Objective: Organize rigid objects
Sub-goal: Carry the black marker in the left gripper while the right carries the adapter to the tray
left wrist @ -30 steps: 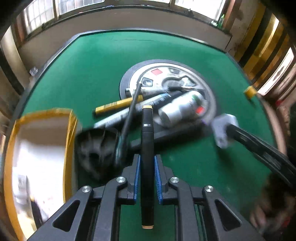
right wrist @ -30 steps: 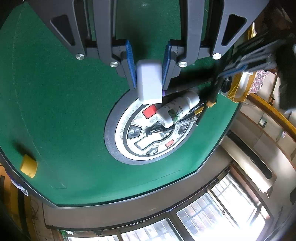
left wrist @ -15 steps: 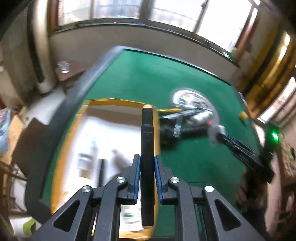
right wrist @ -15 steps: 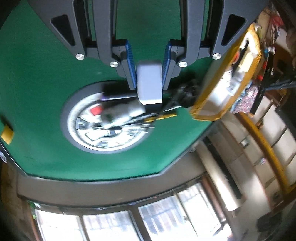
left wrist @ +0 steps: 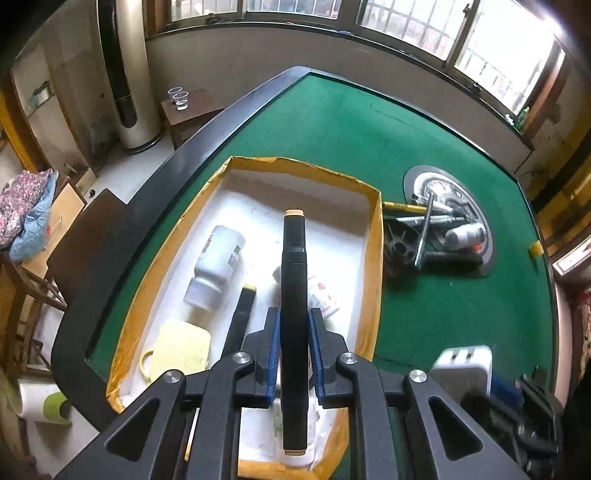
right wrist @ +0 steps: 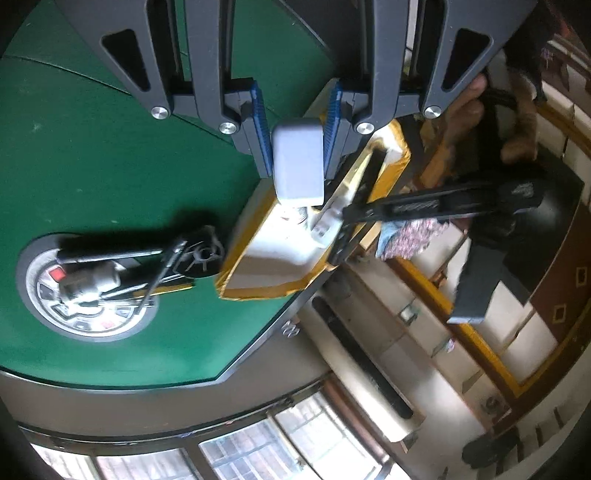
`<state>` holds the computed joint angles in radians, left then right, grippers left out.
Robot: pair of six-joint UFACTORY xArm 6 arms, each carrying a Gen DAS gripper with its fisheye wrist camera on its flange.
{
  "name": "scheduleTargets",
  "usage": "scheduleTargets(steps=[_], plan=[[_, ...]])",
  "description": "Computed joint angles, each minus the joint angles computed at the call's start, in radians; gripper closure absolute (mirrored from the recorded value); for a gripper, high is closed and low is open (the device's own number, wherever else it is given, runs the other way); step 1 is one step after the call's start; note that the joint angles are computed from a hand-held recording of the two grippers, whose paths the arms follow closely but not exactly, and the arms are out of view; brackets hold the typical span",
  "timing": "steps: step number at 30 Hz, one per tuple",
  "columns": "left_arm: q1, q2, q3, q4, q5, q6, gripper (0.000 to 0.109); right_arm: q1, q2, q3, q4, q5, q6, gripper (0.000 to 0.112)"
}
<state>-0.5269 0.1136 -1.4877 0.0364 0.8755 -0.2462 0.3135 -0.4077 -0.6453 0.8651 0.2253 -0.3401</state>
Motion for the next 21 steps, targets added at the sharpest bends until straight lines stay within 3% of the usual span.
scheduleTargets(steps=[3,7,10,14,21], plan=[[0.015,0.038,-0.036,-0.014,-0.028,0.017,0.094,-0.008,0.015,-0.016,-0.134,0.010,0.078,0.086],[0.040,0.110,-0.108,-0.029,0.006,0.074,0.094,-0.005,0.126,-0.111,-0.020,0.021,-0.014,0.086],[0.066,0.164,-0.153,-0.089,0.020,0.150,0.094,0.010,0.216,-0.192,-0.009,-0.004,-0.012,0.086],[0.112,0.261,-0.251,-0.218,0.054,0.233,0.094,0.012,0.340,-0.300,-0.159,-0.016,0.133,0.086],[0.143,0.361,-0.370,-0.301,0.105,0.287,0.094,-0.026,0.494,-0.445,-0.431,0.022,0.385,0.086]])
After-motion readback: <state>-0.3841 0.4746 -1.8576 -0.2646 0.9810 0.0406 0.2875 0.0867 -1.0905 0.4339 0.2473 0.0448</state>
